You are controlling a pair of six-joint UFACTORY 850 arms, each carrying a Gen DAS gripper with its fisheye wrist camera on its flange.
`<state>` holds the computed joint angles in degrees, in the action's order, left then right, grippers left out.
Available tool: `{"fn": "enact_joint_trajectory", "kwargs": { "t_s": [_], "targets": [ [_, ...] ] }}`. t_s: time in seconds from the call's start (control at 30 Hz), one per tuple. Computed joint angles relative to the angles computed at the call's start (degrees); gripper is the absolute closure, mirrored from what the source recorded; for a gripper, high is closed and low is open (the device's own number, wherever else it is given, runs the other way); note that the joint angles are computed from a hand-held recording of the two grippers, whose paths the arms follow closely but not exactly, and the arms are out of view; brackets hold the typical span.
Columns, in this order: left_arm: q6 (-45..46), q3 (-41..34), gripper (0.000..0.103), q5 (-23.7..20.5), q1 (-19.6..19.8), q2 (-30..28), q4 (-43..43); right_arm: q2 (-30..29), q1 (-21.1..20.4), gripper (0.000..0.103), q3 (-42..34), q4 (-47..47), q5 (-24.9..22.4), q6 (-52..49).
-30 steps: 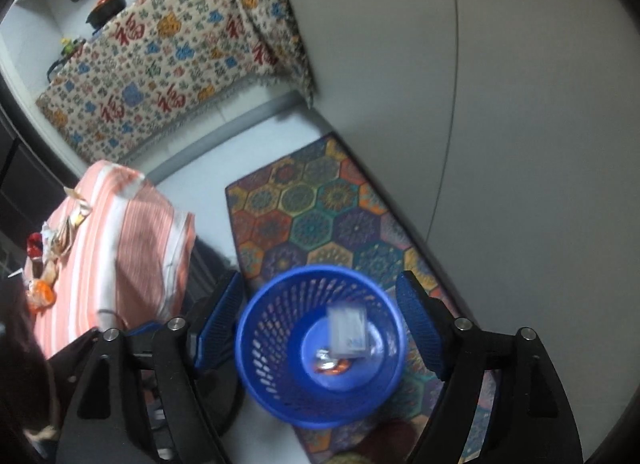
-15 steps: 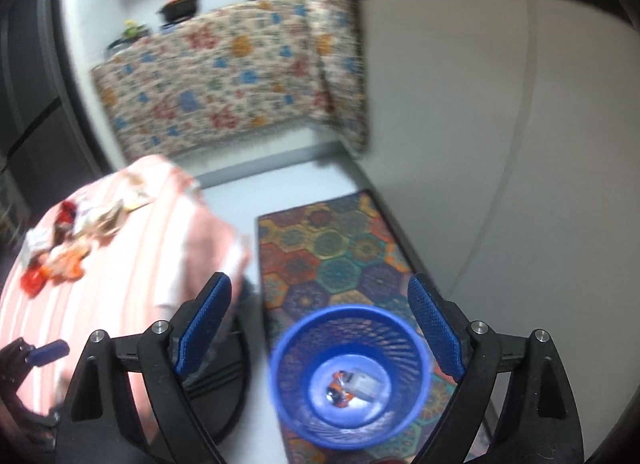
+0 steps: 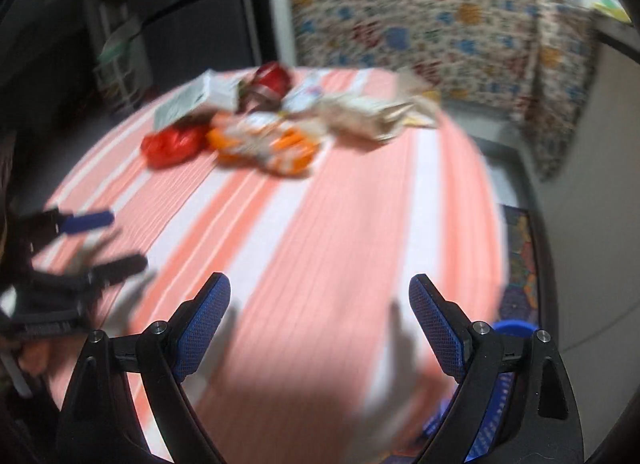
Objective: Collect trash
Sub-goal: 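Move both tools back over the table toward the remaining trash, then grasp the red plastic bag with the left tool while the right tool grasps the orange-white wrapper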
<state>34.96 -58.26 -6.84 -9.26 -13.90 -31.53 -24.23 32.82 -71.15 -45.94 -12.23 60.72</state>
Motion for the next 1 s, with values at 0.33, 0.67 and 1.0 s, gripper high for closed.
{"fn": "enact_joint_trajectory", "kwargs": {
  "t_s": [0.33, 0.67, 1.0],
  "targets": [
    [23.6, -9.2, 0.026, -8.3, 7.7, -7.4, -21.3, -4.4, 1.9, 0.010, -4.2, 6.5, -2.5, -8.7],
    [44.4, -17.0, 0.023, -25.1, 9.7, -13.2, -29.7, -4.5, 1.5, 0.009, -4.6, 8.9, -1.9, -11.1],
    [40.3, -17.9, 0.023, -26.4, 10.0, -13.3, -25.8, -4.7, 2.0, 0.009, -4.7, 5.3, -3.1, -8.4]
  ]
}}
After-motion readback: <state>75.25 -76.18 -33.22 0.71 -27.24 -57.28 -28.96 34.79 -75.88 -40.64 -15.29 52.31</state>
